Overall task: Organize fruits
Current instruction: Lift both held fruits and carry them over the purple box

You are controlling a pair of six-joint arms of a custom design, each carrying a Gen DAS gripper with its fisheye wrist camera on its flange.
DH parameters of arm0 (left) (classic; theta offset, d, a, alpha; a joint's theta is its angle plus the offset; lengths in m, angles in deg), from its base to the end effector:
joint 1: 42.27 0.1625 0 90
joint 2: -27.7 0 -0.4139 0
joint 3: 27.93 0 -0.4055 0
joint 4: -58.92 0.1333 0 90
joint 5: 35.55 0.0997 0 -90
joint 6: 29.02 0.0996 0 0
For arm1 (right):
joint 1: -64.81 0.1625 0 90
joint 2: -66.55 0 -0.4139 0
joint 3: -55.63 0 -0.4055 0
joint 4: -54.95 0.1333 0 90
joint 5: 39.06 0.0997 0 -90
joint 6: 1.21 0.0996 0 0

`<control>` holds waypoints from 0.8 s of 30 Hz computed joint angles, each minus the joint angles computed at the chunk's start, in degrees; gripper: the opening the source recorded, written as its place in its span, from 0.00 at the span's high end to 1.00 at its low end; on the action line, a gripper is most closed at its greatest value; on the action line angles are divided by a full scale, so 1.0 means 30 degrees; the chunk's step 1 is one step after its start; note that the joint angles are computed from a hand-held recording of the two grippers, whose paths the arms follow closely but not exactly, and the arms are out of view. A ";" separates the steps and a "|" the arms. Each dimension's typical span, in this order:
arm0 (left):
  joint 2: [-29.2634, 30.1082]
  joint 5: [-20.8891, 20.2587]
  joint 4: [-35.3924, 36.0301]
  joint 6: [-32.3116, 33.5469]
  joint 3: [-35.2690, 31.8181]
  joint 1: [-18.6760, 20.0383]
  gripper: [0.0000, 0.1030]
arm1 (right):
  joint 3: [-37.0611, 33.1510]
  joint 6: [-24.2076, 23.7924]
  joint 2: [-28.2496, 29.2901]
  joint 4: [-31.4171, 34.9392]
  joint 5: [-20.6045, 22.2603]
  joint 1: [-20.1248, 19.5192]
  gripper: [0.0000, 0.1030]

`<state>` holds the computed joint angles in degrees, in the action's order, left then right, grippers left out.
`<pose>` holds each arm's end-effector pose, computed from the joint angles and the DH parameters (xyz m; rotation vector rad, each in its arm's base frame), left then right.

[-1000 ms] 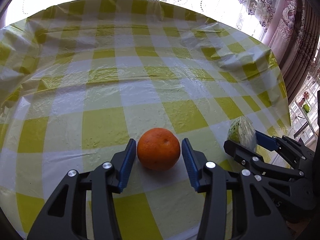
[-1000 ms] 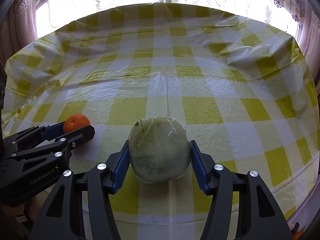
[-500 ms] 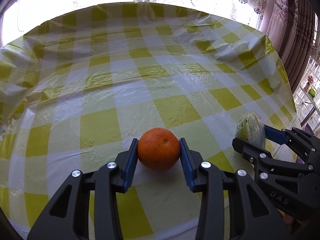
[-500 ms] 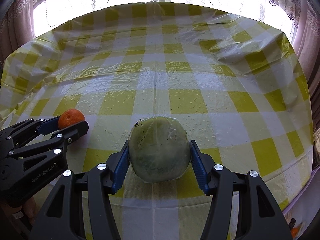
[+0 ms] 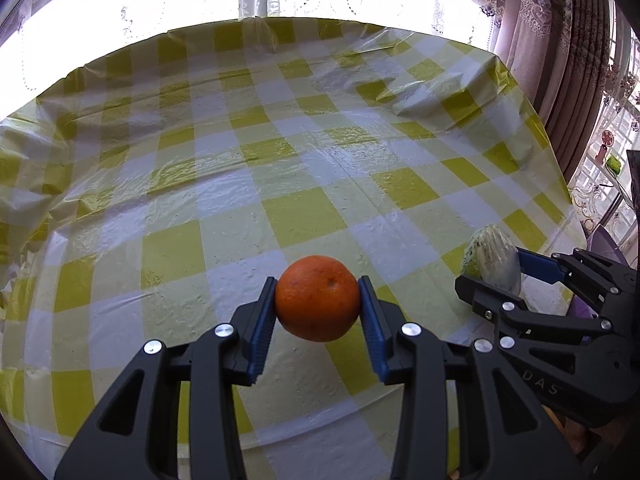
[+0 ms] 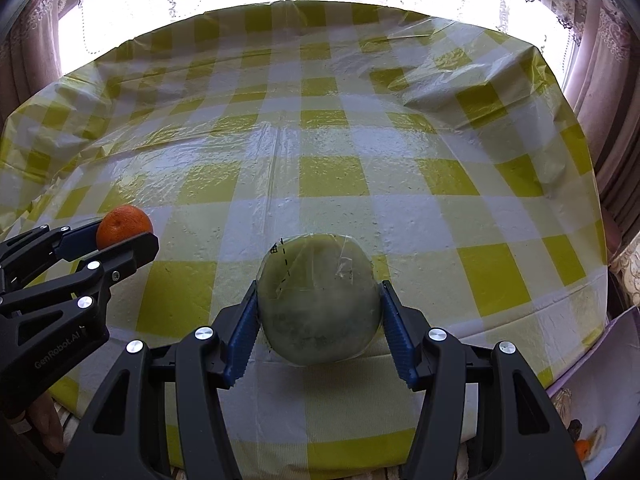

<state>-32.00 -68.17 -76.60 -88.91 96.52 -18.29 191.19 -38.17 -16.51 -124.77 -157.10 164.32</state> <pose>-0.3304 -0.3847 0.0696 0.3279 2.2306 -0.9213 0.1562 -0.4092 0.2420 0.7757 -2.3278 0.6550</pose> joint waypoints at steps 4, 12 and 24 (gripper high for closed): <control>0.0216 -0.0146 0.0338 -0.0199 -0.0164 -0.0366 0.61 | 0.0338 -0.0116 -0.0761 0.0419 0.0056 -0.0255 0.46; 0.0668 -0.0496 0.1036 -0.0653 -0.0528 -0.1086 0.61 | 0.1005 -0.0507 -0.2492 0.1439 0.0300 -0.0659 0.46; 0.1853 -0.1134 0.1655 -0.0613 -0.1477 -0.2076 0.61 | 0.1929 -0.1339 -0.5553 0.3417 0.0933 -0.1563 0.46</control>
<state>-26.44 -71.57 -71.63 -90.75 92.09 -24.52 196.98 -42.18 -33.17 -114.52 -154.30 159.63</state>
